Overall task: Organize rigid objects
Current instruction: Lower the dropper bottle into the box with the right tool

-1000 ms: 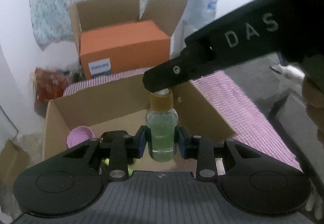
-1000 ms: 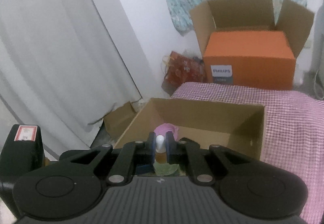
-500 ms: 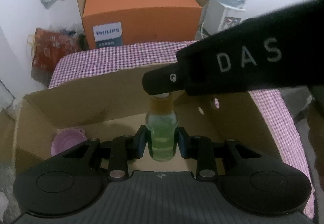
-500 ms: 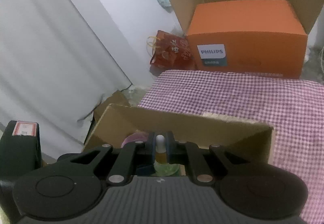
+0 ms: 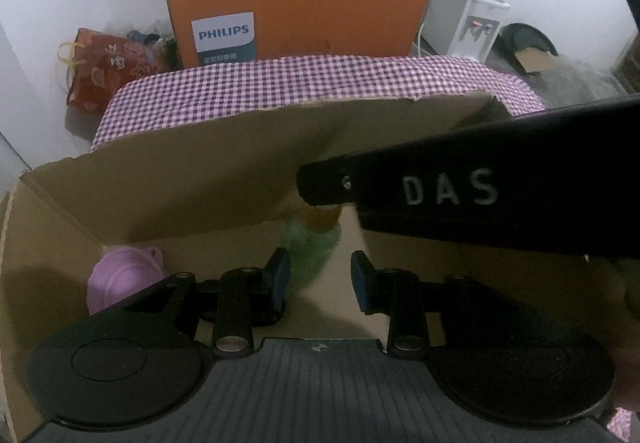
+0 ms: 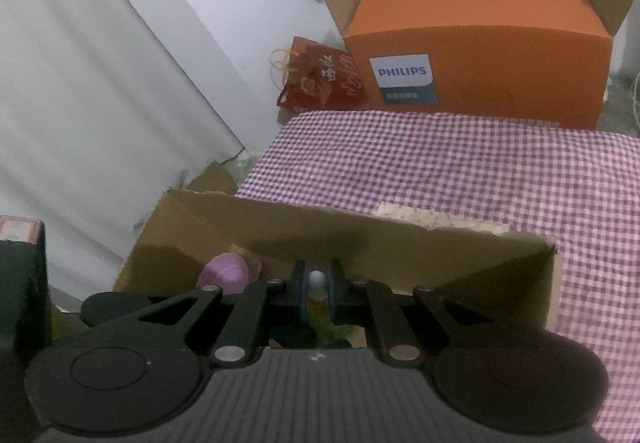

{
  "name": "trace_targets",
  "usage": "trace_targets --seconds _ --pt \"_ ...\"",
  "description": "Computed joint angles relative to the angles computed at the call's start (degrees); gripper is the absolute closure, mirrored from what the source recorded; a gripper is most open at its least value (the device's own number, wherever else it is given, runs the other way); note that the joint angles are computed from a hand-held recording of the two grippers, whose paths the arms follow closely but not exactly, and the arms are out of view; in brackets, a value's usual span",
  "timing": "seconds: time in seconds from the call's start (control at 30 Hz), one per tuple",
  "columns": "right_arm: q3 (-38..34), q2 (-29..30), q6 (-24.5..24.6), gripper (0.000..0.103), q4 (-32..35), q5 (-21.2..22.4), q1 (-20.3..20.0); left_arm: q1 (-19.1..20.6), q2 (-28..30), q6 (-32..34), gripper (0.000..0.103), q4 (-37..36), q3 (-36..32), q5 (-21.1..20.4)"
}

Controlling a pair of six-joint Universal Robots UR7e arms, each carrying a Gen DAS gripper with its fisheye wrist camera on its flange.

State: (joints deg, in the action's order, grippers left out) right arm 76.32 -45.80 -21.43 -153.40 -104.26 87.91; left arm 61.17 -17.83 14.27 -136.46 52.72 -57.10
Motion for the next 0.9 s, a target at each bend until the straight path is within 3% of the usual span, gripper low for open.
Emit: trace_targets --seconds 0.3,0.53,0.73,0.9 --pt "-0.7 0.7 -0.4 0.090 0.1 -0.9 0.6 -0.3 -0.4 0.2 0.069 0.0 0.6 0.0" --pt "1.6 -1.9 3.3 0.089 0.0 1.4 0.7 -0.5 -2.7 -0.7 0.055 -0.7 3.1 -0.7" --pt "11.1 -9.9 5.0 0.089 -5.5 5.2 1.6 -1.5 -8.0 -0.2 0.054 -5.9 10.4 -1.6" --pt "23.0 -18.9 5.3 0.089 -12.5 8.2 2.7 -2.6 -15.3 0.9 0.052 -13.0 21.1 -3.0"
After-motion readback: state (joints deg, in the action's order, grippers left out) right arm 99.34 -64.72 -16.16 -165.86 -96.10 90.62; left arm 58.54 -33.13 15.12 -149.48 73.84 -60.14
